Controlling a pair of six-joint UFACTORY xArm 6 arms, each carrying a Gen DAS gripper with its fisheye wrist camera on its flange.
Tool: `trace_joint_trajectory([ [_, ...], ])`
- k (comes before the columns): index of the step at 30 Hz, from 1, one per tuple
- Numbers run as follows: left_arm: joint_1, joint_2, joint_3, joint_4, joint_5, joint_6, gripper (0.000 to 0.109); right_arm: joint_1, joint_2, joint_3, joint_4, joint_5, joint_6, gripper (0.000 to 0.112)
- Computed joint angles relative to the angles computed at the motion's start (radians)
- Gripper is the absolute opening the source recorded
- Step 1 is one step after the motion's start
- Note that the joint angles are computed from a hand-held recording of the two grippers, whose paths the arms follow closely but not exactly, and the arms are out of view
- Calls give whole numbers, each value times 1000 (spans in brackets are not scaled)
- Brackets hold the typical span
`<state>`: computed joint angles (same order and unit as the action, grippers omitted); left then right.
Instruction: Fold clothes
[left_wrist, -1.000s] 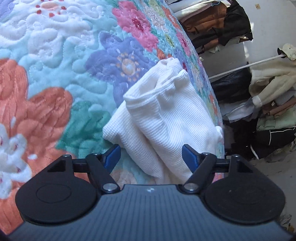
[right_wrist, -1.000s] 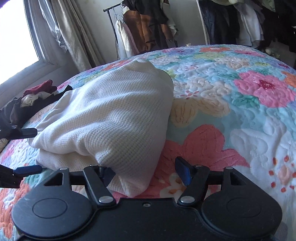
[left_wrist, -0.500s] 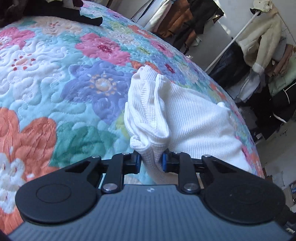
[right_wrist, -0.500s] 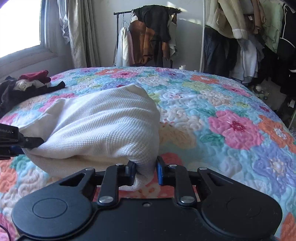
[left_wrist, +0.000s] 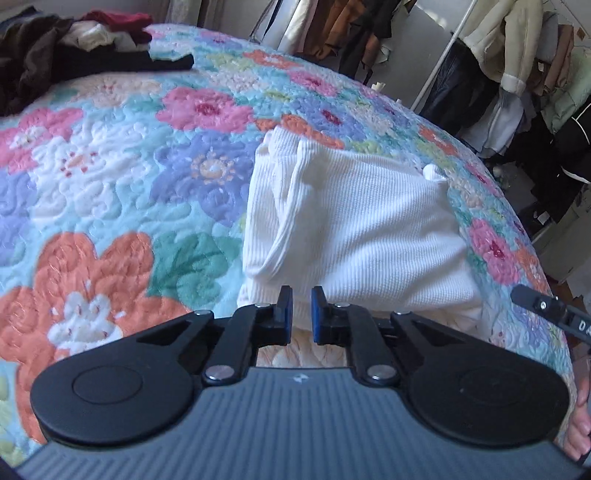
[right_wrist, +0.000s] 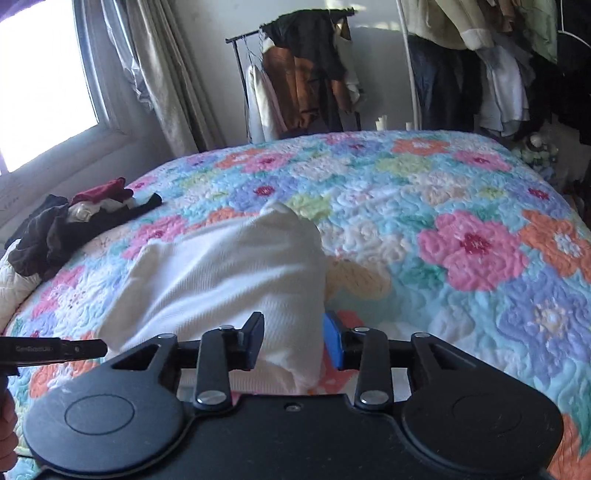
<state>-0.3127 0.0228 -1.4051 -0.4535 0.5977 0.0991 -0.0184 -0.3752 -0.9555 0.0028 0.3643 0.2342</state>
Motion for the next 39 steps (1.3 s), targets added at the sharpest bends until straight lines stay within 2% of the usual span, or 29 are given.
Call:
trace_joint_trajectory([
  [3, 3, -17, -19, -75, -33, 79, 11, 7, 82, -60, 26, -60, -56, 47],
  [5, 6, 48, -118, -197, 17, 166, 14, 7, 161, -114, 39, -90, -66, 47],
  [7, 6, 155, -255, -240, 83, 208, 15, 7, 251, -183, 110, -116, -116, 47],
  [9, -1, 286, -398, -204, 139, 180, 15, 6, 332, -274, 166, -80, -94, 47],
  [12, -6, 467, -597, -22, 232, 58, 15, 15, 421, -394, 156, 48, -94, 51],
  [14, 7, 533, -661, -14, 277, 26, 15, 26, 440, -422, 144, 101, -133, 53],
  [18, 23, 512, -623, -31, 289, 58, 12, 52, 430, -400, 7, 110, -79, 58],
  [22, 15, 483, -568, -18, 253, 90, 12, 62, 401, -361, -98, 90, -25, 59],
  [28, 17, 463, -534, -32, 233, 120, 12, 110, 250, -210, -212, 136, 84, 67],
  [30, 23, 463, -531, -57, 235, 123, 12, 112, 238, -158, -350, 70, 164, 67],
  [33, 25, 456, -518, -71, 233, 134, 12, 112, 233, -132, -442, 34, 274, 68],
  [38, 27, 410, -493, -39, 270, 84, 12, 124, 205, -135, -448, 73, 329, 72],
  [39, 25, 399, -486, -23, 274, 79, 15, 126, 190, -128, -440, 80, 339, 73],
])
